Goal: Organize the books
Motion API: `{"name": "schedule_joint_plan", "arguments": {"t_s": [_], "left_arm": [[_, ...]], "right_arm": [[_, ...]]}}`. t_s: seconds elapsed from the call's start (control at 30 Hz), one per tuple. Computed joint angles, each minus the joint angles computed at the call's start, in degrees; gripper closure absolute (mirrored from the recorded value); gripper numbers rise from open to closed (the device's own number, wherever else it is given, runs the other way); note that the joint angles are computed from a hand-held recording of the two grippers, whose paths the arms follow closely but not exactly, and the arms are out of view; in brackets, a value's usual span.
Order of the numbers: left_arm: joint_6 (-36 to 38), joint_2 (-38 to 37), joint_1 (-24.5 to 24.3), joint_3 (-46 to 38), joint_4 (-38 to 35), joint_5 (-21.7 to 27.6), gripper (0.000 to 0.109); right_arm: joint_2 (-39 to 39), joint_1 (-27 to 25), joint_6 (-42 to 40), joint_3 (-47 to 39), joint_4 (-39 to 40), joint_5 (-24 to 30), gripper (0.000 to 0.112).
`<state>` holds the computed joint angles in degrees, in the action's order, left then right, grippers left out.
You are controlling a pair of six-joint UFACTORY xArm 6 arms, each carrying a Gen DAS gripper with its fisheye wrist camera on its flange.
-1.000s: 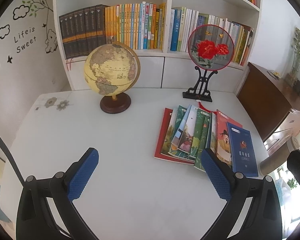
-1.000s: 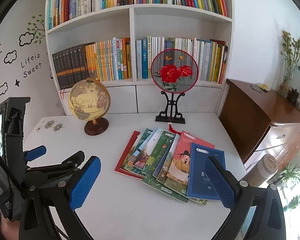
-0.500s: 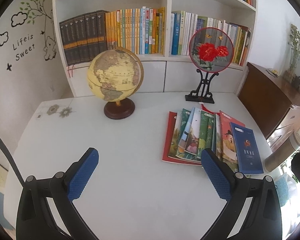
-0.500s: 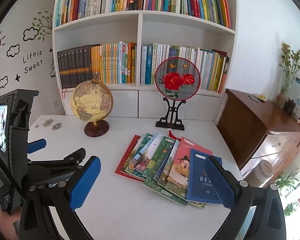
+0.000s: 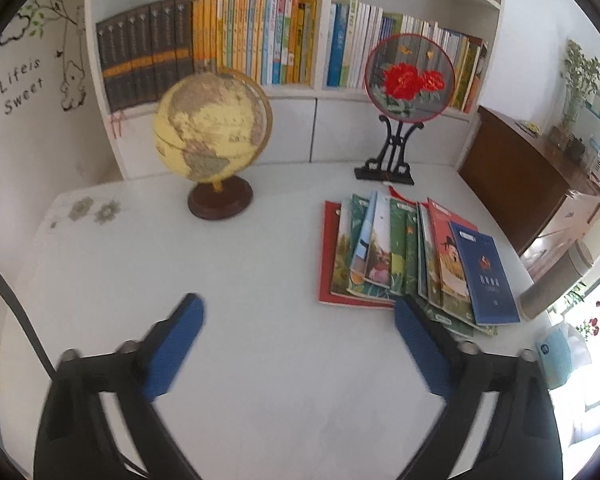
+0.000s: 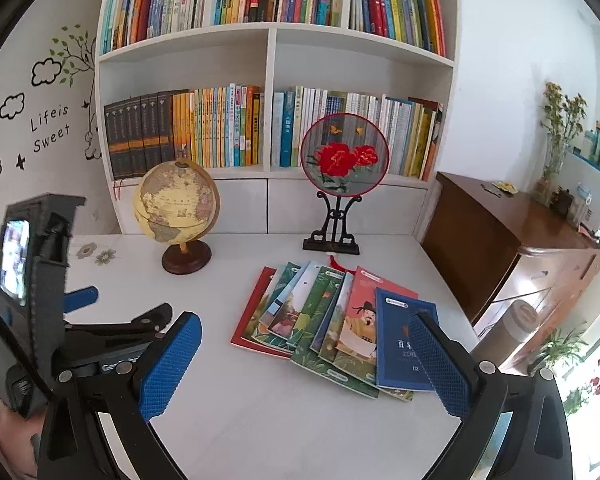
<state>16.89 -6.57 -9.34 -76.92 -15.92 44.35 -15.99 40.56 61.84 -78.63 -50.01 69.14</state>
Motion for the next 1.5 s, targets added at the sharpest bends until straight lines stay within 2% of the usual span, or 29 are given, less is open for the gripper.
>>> {"name": "schedule_joint_plan", "arguments": {"t_s": [0.03,0.17,0.23,0.33,0.43,0.57,0.63,0.7,0.8,0.9,0.97,1.07,1.27,1.43,1.5], "left_arm": [[-0.29,0.39,-0.13,-0.35,0.14,0.75,0.027],[-1.03,1.39,-0.86,-1.06,0.26,2.69,0.027],[-1.86,1.9,-1.73,-1.32,1.08,2.67,0.026],[-3.17,3.28,-3.63,-2.39,2.9,2.68,0.025],[-2.34,6.79,-5.08,-6.7,-0.18,7.72,0.018],[-4.48,11.92,-7.4,-11.92,-4.86,12.11,0.018],[-3.37,13.67,-9.01,-13.02,-8.91,11.73,0.018],[-1.36,15.46,-11.68,-13.79,-10.27,9.89,0.018],[1.44,20.09,-15.97,-17.61,-9.04,10.5,0.018],[0.48,24.56,-19.01,-22.13,-6.7,12.14,0.018],[0.5,27.7,-20.44,-25.39,-7.27,14.04,0.018],[0.64,31.84,-21.7,-29.61,-8.23,17.43,0.019],[-0.78,38.52,-23.16,-35.78,-9.8,21.75,0.019],[0.56,39.22,-24.04,-35.43,-9.85,20.34,0.018],[1.97,39.07,-24.12,-34.86,-10.41,19.49,0.018]], "right_arm": [[-0.46,0.14,0.67,0.49,-0.37,0.05,0.009],[-1.76,-0.56,1.82,2.33,-1.56,-0.96,0.009],[-1.89,-2.43,0.21,3.22,0.35,-2.67,0.009],[-3.17,-6.21,-2.69,6.42,4.87,-7.33,0.009],[-5.47,-10.67,-5.08,10.83,8.26,-12.31,0.009],[-8.9,-19.74,-10.76,18.12,16.1,-18.19,0.009],[-11.16,-25.23,-13.38,23.09,21.39,-21.19,0.009],[-14.45,-31.88,-16.76,30.02,29.13,-26.42,0.009],[-17.41,-39.99,-18.31,39.01,36.64,-34.72,0.009],[-15.32,-44.42,-16.28,41.04,36.97,-36.52,0.009],[-13.68,-46.38,-14.45,41.3,36.18,-37.06,0.009],[-10.96,-48.58,-9.54,41.22,30.36,-37.49,0.009],[-5.83,-50.12,-8.63,39.97,23.68,-37.41,0.011],[-4.76,-52.32,-16.29,41.82,31.78,-42.67,0.011],[-4.37,-52.01,-22.65,42.09,37.04,-45.17,0.012]]}}
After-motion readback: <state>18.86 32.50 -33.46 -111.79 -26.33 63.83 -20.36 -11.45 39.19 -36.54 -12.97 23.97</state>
